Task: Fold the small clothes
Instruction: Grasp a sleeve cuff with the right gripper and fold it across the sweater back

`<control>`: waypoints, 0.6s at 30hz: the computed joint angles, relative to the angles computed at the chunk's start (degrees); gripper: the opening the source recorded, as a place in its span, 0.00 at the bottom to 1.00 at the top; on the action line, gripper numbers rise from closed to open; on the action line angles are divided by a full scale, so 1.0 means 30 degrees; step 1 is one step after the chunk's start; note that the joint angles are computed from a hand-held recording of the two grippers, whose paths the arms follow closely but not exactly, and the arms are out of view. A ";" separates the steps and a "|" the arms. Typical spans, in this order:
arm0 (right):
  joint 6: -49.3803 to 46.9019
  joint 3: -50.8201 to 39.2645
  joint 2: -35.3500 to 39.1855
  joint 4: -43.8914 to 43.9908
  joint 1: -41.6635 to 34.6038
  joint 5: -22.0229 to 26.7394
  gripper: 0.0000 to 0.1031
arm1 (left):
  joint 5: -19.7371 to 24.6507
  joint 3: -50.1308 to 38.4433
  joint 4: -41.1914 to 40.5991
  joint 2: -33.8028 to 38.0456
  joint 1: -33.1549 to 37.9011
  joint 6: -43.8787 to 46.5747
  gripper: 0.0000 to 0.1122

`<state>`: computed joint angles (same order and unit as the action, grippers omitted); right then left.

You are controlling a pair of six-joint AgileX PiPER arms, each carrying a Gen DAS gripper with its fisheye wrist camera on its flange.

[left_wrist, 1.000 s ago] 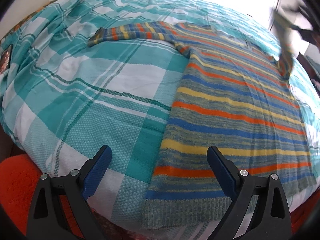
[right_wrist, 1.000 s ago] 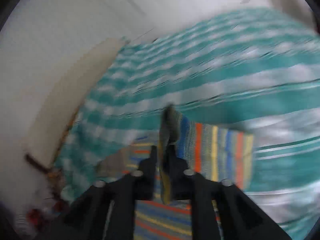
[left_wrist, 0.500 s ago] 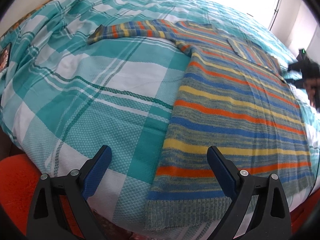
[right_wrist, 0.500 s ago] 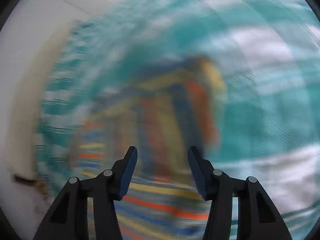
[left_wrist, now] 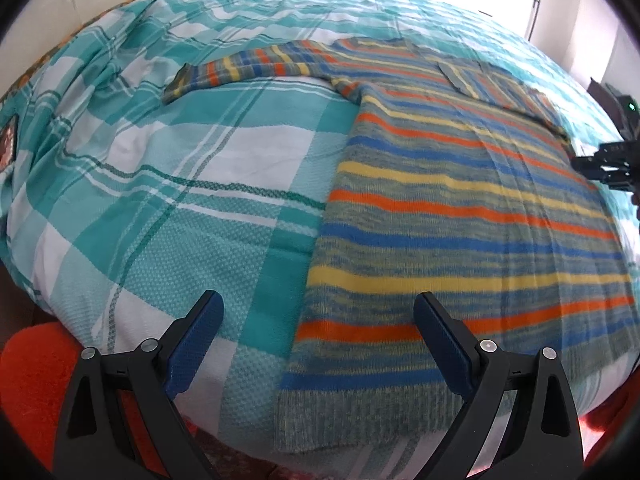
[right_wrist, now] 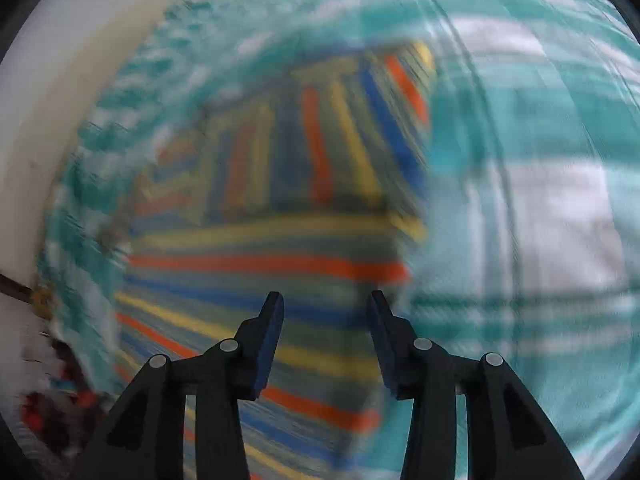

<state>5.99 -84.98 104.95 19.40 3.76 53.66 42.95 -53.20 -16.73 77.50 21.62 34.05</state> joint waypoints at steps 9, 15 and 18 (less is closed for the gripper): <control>0.3879 0.4079 -0.7456 -0.5612 0.5508 0.0379 0.43 | 0.0326 0.0764 -0.1932 -0.1536 0.0350 0.2659 0.86; 1.1370 0.9008 -1.0334 -0.8087 1.1361 -0.0846 0.44 | 0.0793 0.1209 -0.0827 -0.1298 -0.0610 0.2455 0.86; 1.5786 1.0514 -1.0675 -1.0609 1.4561 -0.0346 0.45 | 0.0691 0.1596 -0.0209 -0.1337 -0.0953 0.2319 0.86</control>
<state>53.35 -53.44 72.92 -12.43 47.44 52.62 45.02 -48.42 -17.36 73.49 18.76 41.01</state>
